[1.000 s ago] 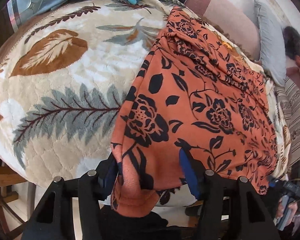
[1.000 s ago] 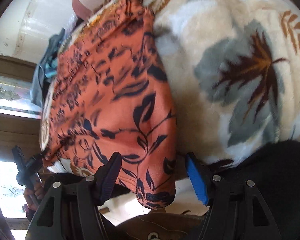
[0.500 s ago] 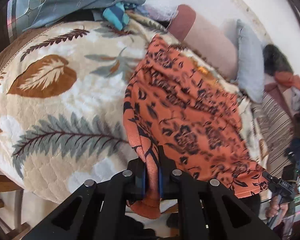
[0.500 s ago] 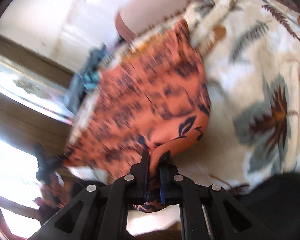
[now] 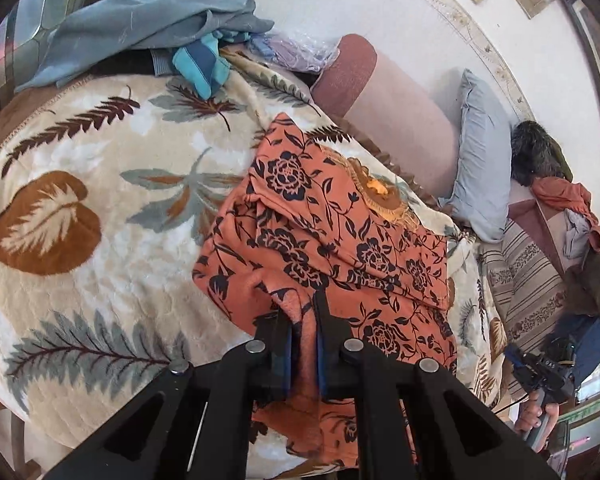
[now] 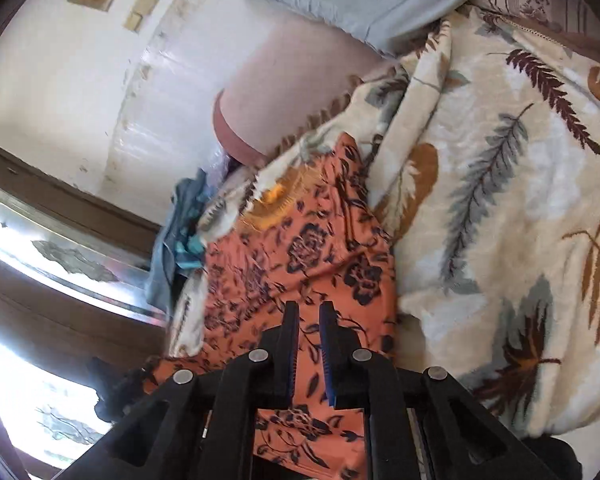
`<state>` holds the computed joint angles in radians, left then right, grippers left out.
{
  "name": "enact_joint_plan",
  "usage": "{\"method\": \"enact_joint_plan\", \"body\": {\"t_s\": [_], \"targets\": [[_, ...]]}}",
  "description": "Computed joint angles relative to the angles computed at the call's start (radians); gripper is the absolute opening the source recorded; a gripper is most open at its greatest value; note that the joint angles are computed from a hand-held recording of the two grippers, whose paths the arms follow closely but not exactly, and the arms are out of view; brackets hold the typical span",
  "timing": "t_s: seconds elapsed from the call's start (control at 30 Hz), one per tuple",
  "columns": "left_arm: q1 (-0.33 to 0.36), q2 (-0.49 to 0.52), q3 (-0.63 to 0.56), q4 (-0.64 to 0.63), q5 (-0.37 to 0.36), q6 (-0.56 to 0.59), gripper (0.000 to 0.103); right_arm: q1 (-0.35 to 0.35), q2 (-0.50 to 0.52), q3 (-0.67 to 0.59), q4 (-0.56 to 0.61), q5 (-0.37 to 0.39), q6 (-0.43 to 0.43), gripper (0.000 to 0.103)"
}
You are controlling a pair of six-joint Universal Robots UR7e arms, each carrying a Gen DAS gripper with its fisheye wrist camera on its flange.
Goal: Fold small clothes
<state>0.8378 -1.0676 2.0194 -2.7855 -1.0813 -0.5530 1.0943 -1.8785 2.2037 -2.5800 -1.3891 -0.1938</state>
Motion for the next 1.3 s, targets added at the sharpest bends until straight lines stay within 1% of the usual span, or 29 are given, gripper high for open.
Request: {"method": "enact_joint_plan", "body": {"t_s": [0.03,0.07,0.1,0.13,0.17,0.2,0.33,0.43,0.5,0.53,0.57,0.6,0.63,0.67,0.7,0.73,0.77,0.83,0.9,0.97,1.03,1.07,1.1,1.17,1.3], "targets": [[-0.003,-0.002,0.01,0.005,0.013,-0.008,0.009,0.003,0.006,-0.011,0.057,-0.025,-0.003,0.013],[-0.004,-0.006,0.023,0.006,0.022,-0.018,0.009,0.004,0.012,-0.015,0.102,-0.052,-0.002,0.018],[-0.003,-0.016,0.041,0.004,0.024,-0.035,0.009,0.001,0.016,-0.008,0.125,-0.074,-0.001,0.033],[-0.002,-0.027,0.059,-0.004,0.022,-0.051,0.009,-0.003,0.016,0.013,0.133,-0.101,0.002,0.045],[-0.002,-0.041,0.078,-0.008,0.022,-0.065,0.009,-0.012,0.014,0.039,0.13,-0.12,0.008,0.071],[-0.002,-0.051,0.091,-0.009,0.023,-0.076,0.009,-0.035,0.002,0.073,0.121,-0.119,0.005,0.075],[-0.017,-0.092,0.131,-0.012,0.029,-0.097,0.009,-0.114,-0.036,0.165,0.133,-0.108,-0.021,0.075],[-0.033,-0.096,0.138,-0.006,0.045,-0.098,0.009,-0.133,-0.028,0.204,0.151,-0.11,-0.023,0.075],[-0.039,-0.094,0.139,-0.004,0.051,-0.101,0.009,-0.131,-0.004,0.234,0.113,-0.094,-0.028,0.075],[-0.041,-0.092,0.139,-0.001,0.056,-0.105,0.009,-0.114,0.014,0.241,0.094,-0.111,-0.032,0.074],[-0.042,-0.092,0.14,0.002,0.058,-0.108,0.009,-0.081,0.038,0.244,0.076,-0.164,-0.031,0.066],[-0.043,-0.093,0.142,0.003,0.059,-0.109,0.009,-0.043,0.058,0.244,0.066,-0.229,-0.03,0.041],[-0.042,-0.096,0.145,0.002,0.057,-0.11,0.009,-0.023,0.072,0.245,0.062,-0.261,-0.036,0.027],[-0.04,-0.099,0.148,0.003,0.055,-0.112,0.009,-0.011,0.073,0.25,0.058,-0.278,-0.05,0.018],[-0.036,-0.103,0.15,0.001,0.051,-0.115,0.009,-0.009,0.064,0.254,0.056,-0.275,-0.062,0.01],[-0.031,-0.108,0.153,-0.004,0.043,-0.115,0.009,-0.011,0.048,0.252,0.068,-0.258,-0.081,0.007],[-0.027,-0.11,0.154,-0.011,0.036,-0.115,0.009,-0.02,0.028,0.247,0.087,-0.223,-0.097,0.007],[-0.02,-0.111,0.149,-0.02,0.026,-0.11,0.009,-0.049,-0.022,0.233,0.113,-0.121,-0.136,0.007],[-0.017,-0.103,0.13,-0.02,0.025,-0.094,0.009,-0.056,-0.058,0.208,0.105,-0.014,-0.168,0.007],[-0.011,-0.088,0.099,-0.019,0.013,-0.072,0.009,-0.05,-0.056,0.175,0.083,0.067,-0.167,0.007],[-0.001,-0.062,0.047,-0.013,0.0,-0.039,0.009,-0.028,-0.029,0.128,0.033,0.119,-0.145,0.007],[0.006,-0.044,0.014,-0.005,-0.001,-0.026,0.009,-0.013,-0.001,0.101,-0.004,0.132,-0.127,0.007],[0.015,-0.028,-0.019,0.003,-0.004,-0.014,0.009,0.017,0.04,0.071,-0.052,0.126,-0.094,0.007],[0.039,0.025,-0.111,0.022,-0.014,0.02,0.009,0.05,0.124,-0.008,-0.111,0.115,-0.058,0.007],[0.103,0.177,-0.362,0.098,-0.023,0.071,0.009,0.104,0.338,-0.21,-0.207,0.069,0.038,0.007]]}}
